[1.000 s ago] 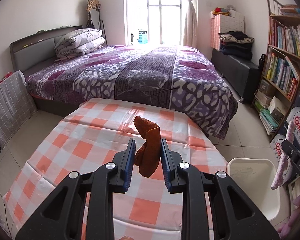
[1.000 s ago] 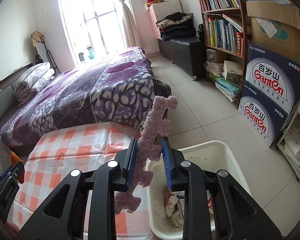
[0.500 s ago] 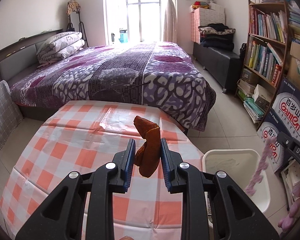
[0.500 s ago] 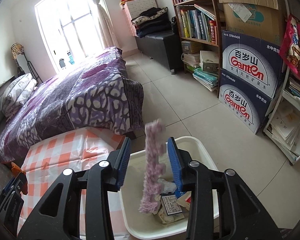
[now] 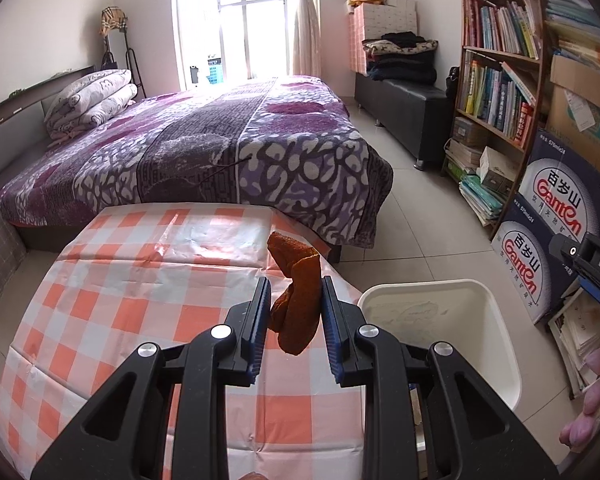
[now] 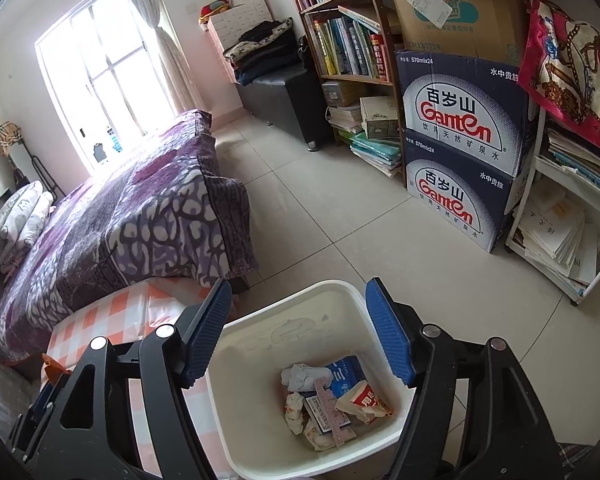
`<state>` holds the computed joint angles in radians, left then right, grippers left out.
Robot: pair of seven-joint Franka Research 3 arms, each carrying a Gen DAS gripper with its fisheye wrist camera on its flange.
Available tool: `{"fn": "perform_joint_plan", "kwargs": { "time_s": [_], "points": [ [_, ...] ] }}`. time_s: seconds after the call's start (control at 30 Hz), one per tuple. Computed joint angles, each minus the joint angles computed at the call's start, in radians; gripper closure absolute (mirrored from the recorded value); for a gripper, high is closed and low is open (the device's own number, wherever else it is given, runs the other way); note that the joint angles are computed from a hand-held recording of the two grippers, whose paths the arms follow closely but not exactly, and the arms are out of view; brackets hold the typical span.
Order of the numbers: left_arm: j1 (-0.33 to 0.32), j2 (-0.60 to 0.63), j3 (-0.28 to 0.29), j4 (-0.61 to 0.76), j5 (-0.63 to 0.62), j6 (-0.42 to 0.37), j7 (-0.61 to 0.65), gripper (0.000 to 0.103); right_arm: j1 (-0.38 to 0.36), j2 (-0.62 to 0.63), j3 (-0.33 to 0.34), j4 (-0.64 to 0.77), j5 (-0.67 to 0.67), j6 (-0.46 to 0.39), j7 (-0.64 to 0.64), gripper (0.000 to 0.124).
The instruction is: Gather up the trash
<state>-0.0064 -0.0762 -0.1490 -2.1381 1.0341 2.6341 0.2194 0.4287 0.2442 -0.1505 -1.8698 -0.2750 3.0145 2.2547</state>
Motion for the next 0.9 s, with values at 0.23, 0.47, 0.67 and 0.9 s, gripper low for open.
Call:
{"fn": "perform_joint_plan", "kwargs": {
  "time_s": [0.23, 0.47, 0.67, 0.9],
  "points": [
    [-0.022, 0.045, 0.000, 0.038, -0.044, 0.040, 0.051, 0.076, -0.016, -0.007, -0.008, -0.009, 0.019, 0.001, 0.017, 0.044],
    [-0.036, 0.085, 0.014, 0.039, -0.282, 0.216, 0.266, 0.052, -0.015, -0.020, -0.038, -0.025, -0.023, 0.021, 0.081, 0.036],
    [-0.045, 0.071, 0.017, 0.035, -0.215, 0.197, 0.207, 0.040, -0.008, -0.027, -0.056, -0.031, -0.062, 0.040, 0.120, 0.032],
    [-0.014, -0.016, 0.001, -0.025, -0.067, 0.111, 0.048, 0.025, 0.085, -0.042, -0.156, -0.042, -0.275, 0.072, 0.276, 0.030]
  ]
}}
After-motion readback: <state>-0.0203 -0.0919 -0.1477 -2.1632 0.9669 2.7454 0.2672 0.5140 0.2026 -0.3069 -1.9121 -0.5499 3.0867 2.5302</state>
